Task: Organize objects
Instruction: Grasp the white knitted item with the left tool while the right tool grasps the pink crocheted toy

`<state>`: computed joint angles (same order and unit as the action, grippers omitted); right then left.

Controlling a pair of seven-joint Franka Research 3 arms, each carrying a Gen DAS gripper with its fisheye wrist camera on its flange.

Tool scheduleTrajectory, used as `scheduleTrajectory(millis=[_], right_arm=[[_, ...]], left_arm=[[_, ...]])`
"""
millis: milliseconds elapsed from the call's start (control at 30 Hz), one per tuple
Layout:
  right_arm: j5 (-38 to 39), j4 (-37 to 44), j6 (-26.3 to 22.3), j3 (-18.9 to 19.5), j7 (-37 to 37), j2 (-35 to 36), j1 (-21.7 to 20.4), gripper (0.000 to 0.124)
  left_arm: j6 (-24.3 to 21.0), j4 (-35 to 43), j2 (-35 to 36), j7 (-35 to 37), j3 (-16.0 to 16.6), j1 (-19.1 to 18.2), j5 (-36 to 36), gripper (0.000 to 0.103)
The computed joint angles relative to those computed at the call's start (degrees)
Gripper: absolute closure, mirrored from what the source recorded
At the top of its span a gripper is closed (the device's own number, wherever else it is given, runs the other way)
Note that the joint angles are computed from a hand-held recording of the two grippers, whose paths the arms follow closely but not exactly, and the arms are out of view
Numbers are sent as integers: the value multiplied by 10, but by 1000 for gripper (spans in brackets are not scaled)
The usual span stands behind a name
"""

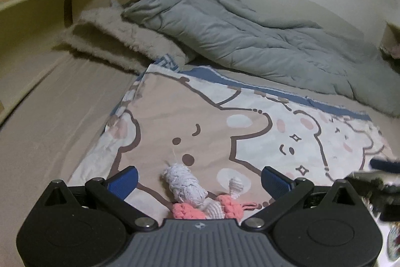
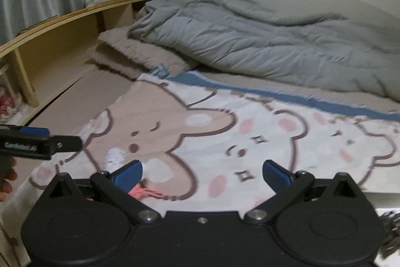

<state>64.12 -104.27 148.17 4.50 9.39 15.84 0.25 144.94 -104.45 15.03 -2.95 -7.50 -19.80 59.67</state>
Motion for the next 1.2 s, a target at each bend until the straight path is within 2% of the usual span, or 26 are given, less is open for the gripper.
scheduleTrajectory(millis=[100,167,200,267,367,633,833,967,1067,1200], right_arm=[[-23,6,-9,1,30,11,9,21],[-54,14,-18,0,60,22,17,21],[-65,16,-23,1,72,26,19,21],[-88,27,-44,3,104,37,21,28],[-123,46,-73,3,169,56,27,40],[-183,78,-104,17,231,98,39,43],[-205,115,-134,25,268,134,41,43],[-222,145,-161,27,296,160,42,44],[-232,174,-187,29,325,184,42,49],[-241,209,-219,33,357,212,41,51]], left_arm=[[13,6,10,1,2,11,-27,9],[15,18,23,23,2,17,-52,20],[13,24,31,36,3,19,-64,22],[8,38,47,61,5,20,-87,29],[4,57,70,89,10,22,-119,30],[14,98,123,145,19,28,-202,30],[-12,132,154,178,29,21,-235,30],[-7,137,165,195,26,29,-266,35],[6,136,171,203,20,38,-295,38],[-5,150,184,218,20,37,-319,38]])
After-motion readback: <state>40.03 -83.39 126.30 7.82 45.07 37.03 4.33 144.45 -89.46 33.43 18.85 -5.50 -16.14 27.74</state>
